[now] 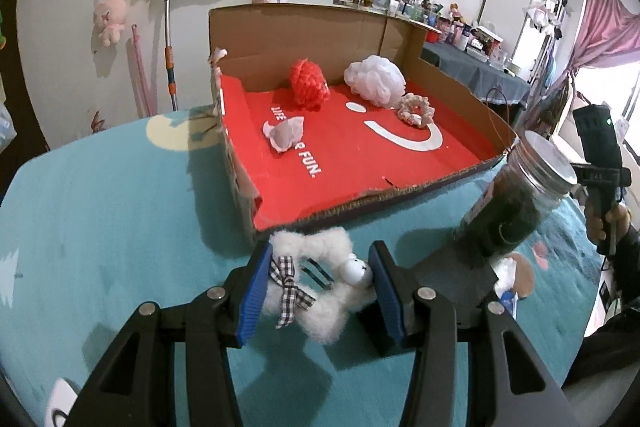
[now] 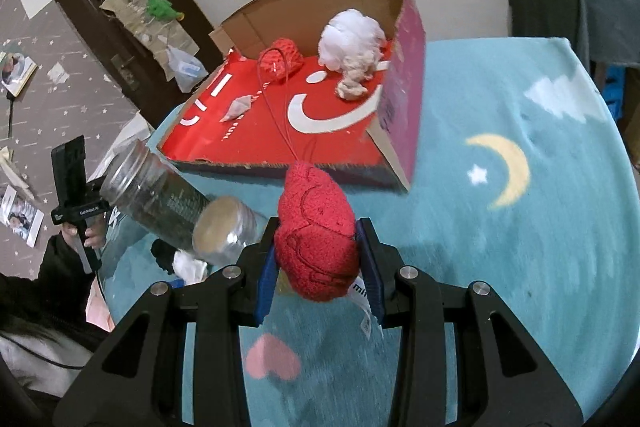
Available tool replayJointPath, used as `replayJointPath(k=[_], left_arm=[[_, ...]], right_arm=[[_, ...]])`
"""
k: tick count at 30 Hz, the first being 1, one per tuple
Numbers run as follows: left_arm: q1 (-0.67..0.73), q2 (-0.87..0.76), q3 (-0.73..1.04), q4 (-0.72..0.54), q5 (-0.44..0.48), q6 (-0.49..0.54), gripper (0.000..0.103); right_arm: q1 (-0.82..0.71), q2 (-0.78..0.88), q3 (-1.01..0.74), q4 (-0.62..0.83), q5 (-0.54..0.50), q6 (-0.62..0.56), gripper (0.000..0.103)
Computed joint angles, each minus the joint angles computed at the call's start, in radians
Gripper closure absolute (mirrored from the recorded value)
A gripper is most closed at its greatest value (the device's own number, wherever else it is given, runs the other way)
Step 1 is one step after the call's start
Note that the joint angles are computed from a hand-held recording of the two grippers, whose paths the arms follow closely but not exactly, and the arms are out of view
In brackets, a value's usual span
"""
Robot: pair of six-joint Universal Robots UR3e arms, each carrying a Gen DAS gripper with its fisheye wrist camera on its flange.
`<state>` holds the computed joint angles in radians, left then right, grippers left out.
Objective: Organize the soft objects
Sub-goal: 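Carry the white plush and red heart with both tools into the red box, then open both tools to drop the plush and heart inside the box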
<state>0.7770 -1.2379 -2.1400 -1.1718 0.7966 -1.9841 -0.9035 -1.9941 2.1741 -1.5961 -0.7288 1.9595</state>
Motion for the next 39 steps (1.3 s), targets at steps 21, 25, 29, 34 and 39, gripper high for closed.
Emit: replayJointPath(k=[21, 25, 29, 34, 39], left_arm=[[-0.459, -0.482, 0.563, 0.118, 0.137, -0.367, 0.051], [-0.556, -0.602, 0.689, 0.153, 0.223, -0.432, 0.051], [-0.636, -0.728, 0.83, 0.147, 0.296, -0.479, 0.051], [-0.703, -0.856, 0.962, 0.169, 0.386, -0.519, 0.051], [-0.713, -0.948, 1.067, 0.146, 0.398, -0.554, 0.051]], right_arm=[[0.507, 0.452, -0.433, -0.487, -0.094, 0.522, 0.068], [0.637, 0.632, -0.638, -0.535, -0.228, 0.641, 0.068], [0.723, 0.805, -0.847, -0.507, -0.336, 0.712, 0.068], [0.794, 0.973, -1.058, -0.456, -0.433, 0.762, 0.068], [0.826, 1.083, -1.208, -0.387, -0.476, 0.793, 0.068]])
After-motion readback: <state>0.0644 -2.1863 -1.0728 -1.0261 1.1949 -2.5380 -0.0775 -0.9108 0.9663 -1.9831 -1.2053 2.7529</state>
